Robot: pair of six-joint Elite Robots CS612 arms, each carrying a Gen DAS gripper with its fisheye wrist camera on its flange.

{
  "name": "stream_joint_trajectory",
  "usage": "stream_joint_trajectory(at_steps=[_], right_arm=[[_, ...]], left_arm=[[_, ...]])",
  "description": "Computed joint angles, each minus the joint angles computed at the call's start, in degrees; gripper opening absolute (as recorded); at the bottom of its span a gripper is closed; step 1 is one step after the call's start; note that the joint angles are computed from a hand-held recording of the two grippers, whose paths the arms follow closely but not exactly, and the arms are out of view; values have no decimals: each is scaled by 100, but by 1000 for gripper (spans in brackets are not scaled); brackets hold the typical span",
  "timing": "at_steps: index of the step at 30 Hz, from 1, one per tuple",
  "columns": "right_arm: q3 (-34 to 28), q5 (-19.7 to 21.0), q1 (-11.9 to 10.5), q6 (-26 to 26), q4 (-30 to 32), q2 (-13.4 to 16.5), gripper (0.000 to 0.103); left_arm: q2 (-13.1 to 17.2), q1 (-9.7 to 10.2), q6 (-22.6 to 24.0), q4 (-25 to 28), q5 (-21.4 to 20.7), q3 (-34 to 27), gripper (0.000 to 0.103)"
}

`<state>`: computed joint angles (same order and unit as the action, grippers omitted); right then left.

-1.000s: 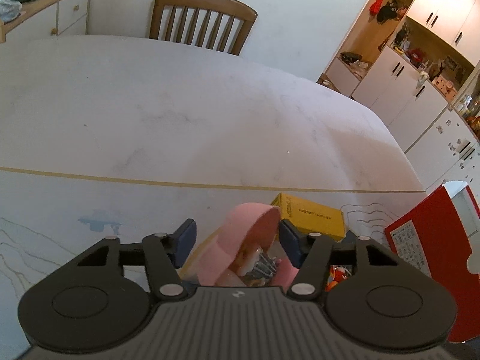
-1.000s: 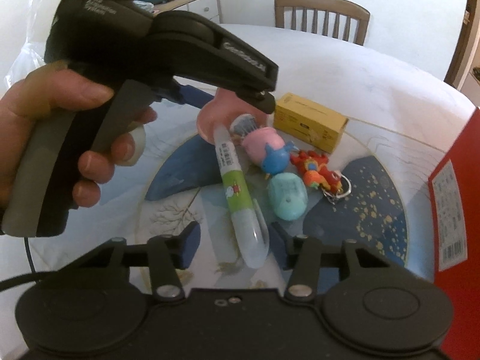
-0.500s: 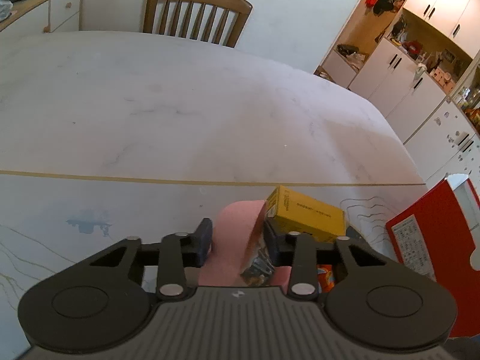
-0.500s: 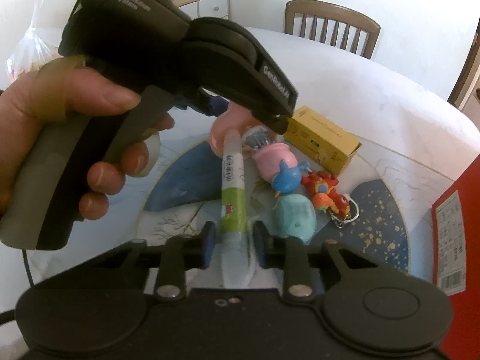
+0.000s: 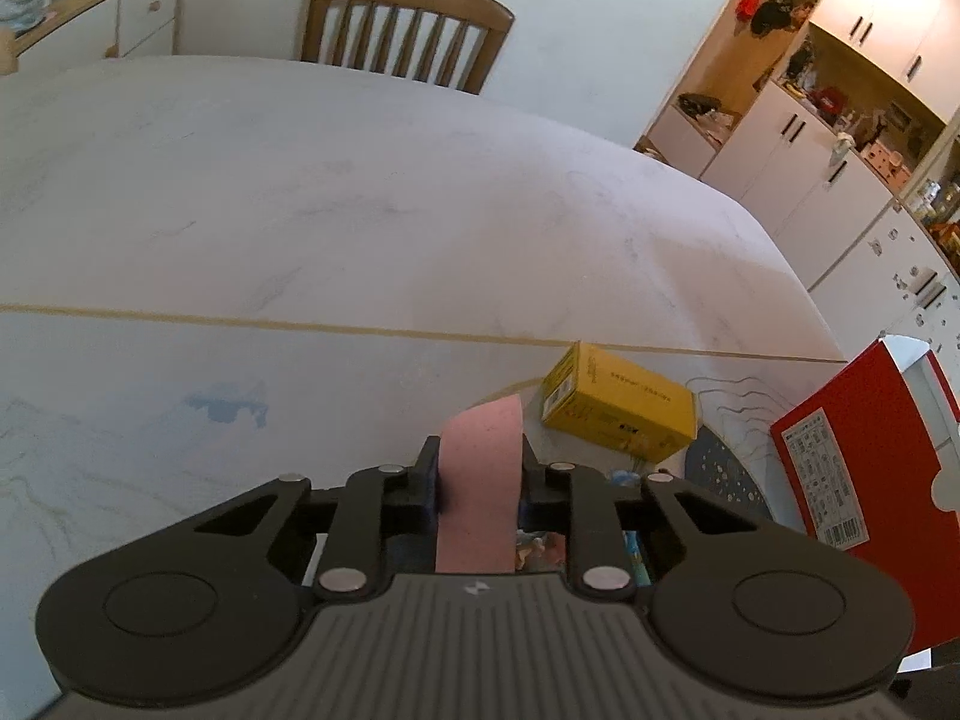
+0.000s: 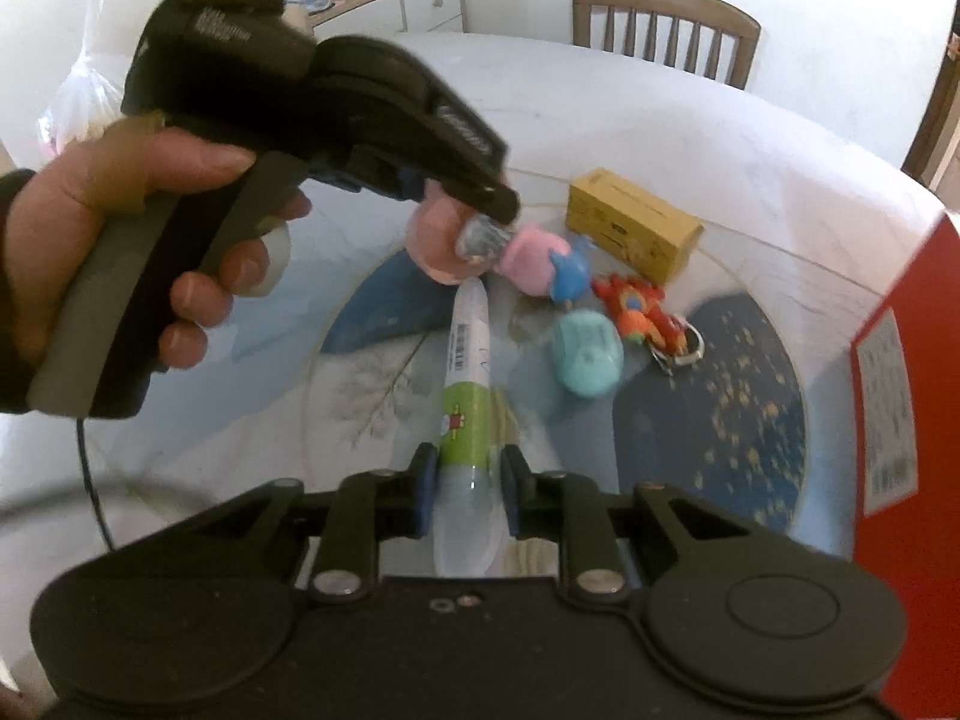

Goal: Organize rigid objects
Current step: 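Grasp the pink heart-shaped cup with the left gripper while the right gripper grasps the white-green tube, then carry the pink cup into the shoebox with the left gripper while the right carries the tube there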

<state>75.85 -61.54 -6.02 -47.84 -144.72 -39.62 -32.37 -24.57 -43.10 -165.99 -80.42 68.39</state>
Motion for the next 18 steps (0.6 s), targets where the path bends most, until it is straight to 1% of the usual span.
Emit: stream_joint_trajectory(at_steps=[4,10,13,18], right_arm=[[44,129,-109,66,78,-78,21],[150,316,-255,410,174,-204,21],[209,422,-335,500,236,-268,21],[289,605,-449,609,272,-352,21]], left_arm=[[-116,-34,-83,-124,79,234,21],[-358,-102,-219,-299,204,643,22],[-466,-114,-437,-374,179,814,21],[-613,-161,-572,-583,179,1018,22]])
